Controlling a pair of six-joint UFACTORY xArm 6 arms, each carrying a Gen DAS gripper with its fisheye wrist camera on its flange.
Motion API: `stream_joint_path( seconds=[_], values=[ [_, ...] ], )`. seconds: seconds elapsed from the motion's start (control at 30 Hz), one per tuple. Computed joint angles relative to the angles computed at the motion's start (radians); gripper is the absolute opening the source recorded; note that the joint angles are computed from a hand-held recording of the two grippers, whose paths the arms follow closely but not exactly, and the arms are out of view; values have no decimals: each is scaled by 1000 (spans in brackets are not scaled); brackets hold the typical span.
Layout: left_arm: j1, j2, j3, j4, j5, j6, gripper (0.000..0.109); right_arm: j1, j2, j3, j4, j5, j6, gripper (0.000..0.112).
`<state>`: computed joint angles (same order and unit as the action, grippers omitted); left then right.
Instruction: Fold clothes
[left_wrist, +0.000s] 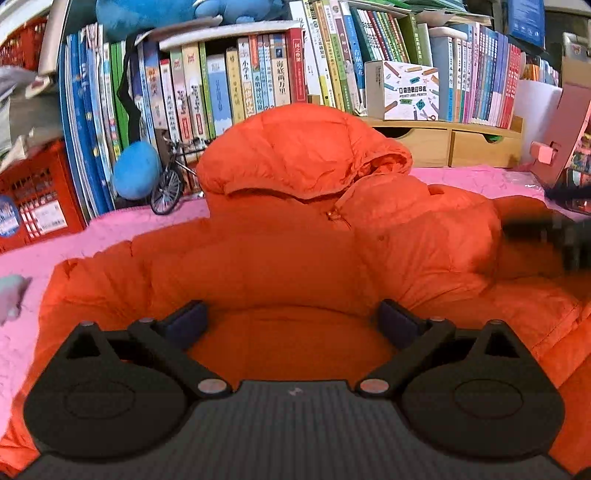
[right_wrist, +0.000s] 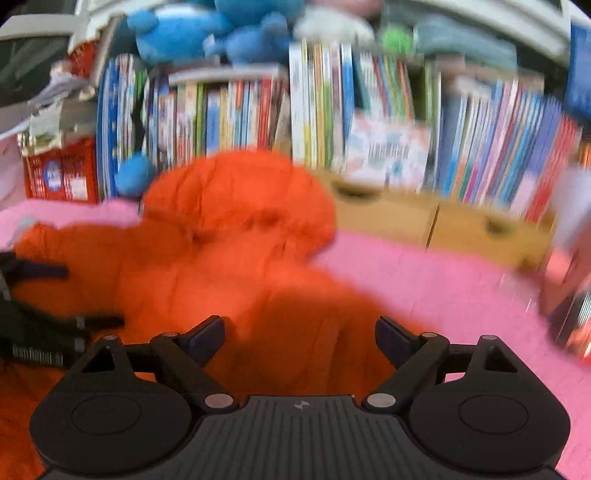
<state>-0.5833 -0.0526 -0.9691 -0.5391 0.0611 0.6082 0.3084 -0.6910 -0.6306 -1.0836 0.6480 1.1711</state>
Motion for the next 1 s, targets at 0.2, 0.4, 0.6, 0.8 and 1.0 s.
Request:
stream_joint_path(
  seconds=[0.2,0.4,0.6,0.8,1.0],
  values=[
    [6,-1,-36,-202,74,150,103,-16,266,-229,-197,49,-114,90],
    [23,3,-58,-256,126,179,103,-31,577,-469,-241,73,-280,89],
    [38,0,-64,-248,157,168,103,-36,783,-656,-133,190,-390,17],
    [46,0,-66,-250,173,169,103,21,677,-583,-498,300,-5,12],
    [55,-3,-69,-294,195,203,103,168,339,-325,-816,326,342,12]
  ],
)
